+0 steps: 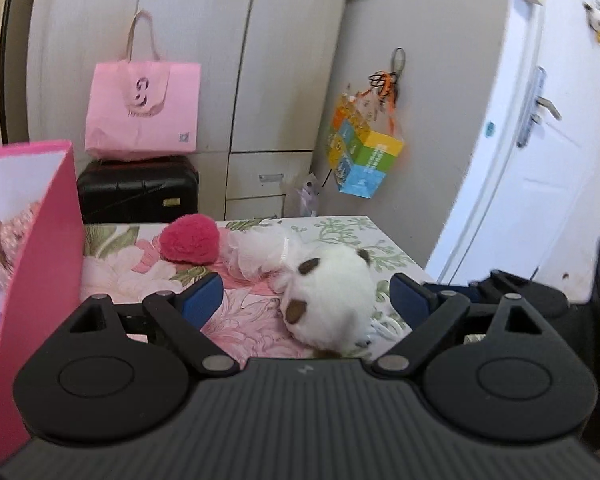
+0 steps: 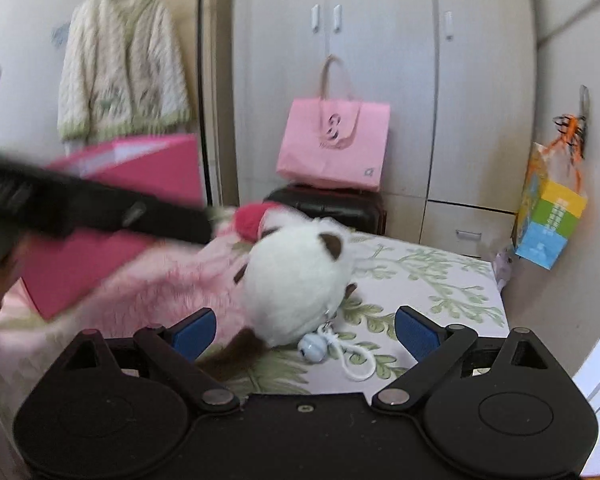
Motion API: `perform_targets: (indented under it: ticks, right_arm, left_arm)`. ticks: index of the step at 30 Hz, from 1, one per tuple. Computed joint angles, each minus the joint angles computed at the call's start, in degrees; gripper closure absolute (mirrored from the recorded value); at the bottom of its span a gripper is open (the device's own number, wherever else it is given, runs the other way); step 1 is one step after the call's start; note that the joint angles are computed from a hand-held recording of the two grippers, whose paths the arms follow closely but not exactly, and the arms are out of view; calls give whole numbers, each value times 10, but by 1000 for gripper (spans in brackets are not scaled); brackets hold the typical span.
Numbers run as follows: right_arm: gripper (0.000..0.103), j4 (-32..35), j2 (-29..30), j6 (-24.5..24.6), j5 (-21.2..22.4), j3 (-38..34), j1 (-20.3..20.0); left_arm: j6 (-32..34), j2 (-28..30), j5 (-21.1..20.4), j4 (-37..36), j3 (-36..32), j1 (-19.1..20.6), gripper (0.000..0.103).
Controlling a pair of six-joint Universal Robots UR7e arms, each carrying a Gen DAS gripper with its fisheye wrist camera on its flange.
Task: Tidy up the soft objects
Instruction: 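Lower the left tool onto the white plush toy and grasp it, then carry the white plush toy with the left tool into the pink box and release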
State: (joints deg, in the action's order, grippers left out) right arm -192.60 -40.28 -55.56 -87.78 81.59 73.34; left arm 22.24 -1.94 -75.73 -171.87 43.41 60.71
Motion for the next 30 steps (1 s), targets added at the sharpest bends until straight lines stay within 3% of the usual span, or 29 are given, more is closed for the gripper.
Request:
perform_targets:
  ticks: [3,7,16,20,22,23,30]
  right_arm:
    - [5,32,5,-20,-2,-15,5]
    - [6,86,23,-2,-10,-61,10]
    - [10,188,45,80,-9,-124,7]
    - [18,164,50,84,-20,-119,10]
    - [33,127,53,74,-32,-111,12]
    - [35,119,51,68,-30,-106,11]
    - [39,91,46,80,-32,-87,14]
  left_arm:
    - [-26,30,-15,43,-59,5,14]
    - [-59,61,-32,107,-127,9,26]
    - [-86,108,-33,187,-214,13,49]
    - [-62,107,-1,170,-201,3,51]
    - [-58,96,16,175,-184,0,51]
    - [-53,90,14,172,-173,0,51]
    - [-39,68,28,131,-117,-9,52]
